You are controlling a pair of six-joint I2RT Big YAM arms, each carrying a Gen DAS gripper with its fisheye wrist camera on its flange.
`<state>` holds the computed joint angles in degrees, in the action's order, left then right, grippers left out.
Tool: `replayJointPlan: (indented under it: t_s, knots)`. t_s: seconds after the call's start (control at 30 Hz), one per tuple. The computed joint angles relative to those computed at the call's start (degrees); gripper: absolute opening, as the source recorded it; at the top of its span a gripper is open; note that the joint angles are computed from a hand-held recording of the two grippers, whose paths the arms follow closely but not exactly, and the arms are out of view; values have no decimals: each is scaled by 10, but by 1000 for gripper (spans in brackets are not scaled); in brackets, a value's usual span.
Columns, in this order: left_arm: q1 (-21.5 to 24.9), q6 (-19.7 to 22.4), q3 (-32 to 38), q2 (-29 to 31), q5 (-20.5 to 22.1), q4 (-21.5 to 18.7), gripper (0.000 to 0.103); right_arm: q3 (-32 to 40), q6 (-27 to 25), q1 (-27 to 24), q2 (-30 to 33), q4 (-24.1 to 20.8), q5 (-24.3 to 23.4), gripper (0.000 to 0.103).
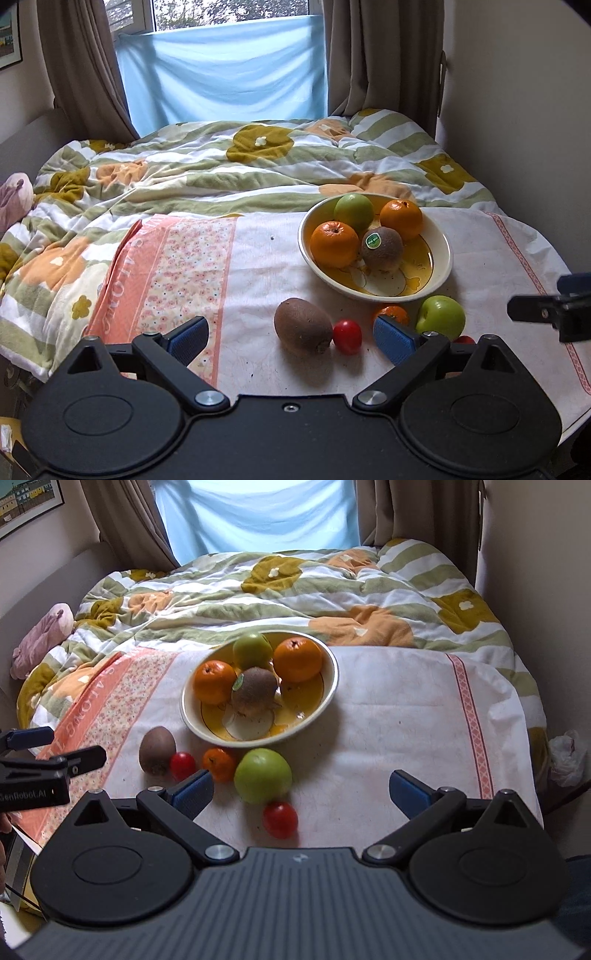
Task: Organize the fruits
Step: 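Release the orange and kiwi into the bowl and withdraw both tools, then grasp the brown kiwi with the left tool while the right tool grasps a mandarin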
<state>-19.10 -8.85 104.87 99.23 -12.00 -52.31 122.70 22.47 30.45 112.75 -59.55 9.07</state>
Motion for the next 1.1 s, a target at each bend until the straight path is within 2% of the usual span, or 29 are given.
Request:
replayJointPlan:
  t_s: [0.2, 0.27, 0.43, 0.57, 0.7, 0.93, 1.03, 1.1]
  knots:
    - [10, -31, 28, 37, 13, -10, 96, -72, 58, 17, -21, 11, 32, 103]
    - [15, -42, 46, 57, 19, -18, 92, -80, 78, 23, -20, 5, 42, 103]
    - [25, -74, 102, 108, 36, -51, 90, -87, 115, 34, -14, -11, 52, 103]
    - [25, -72, 132, 135, 41, -69, 90, -94, 132, 40, -14, -12, 65, 101]
    - [23, -66, 147, 151, 35, -80, 79, -93, 148, 43, -11, -17, 68, 99]
    - [26, -69, 176, 173, 47, -108, 78, -93, 156, 47, -9, -15, 73, 98]
    - [28, -77, 183, 178, 65, -118, 73, -93, 157, 47, -9, -15, 72, 95]
    - [29, -82, 184, 179, 81, -123, 62, -93, 157, 47, -9, -15, 72, 94]
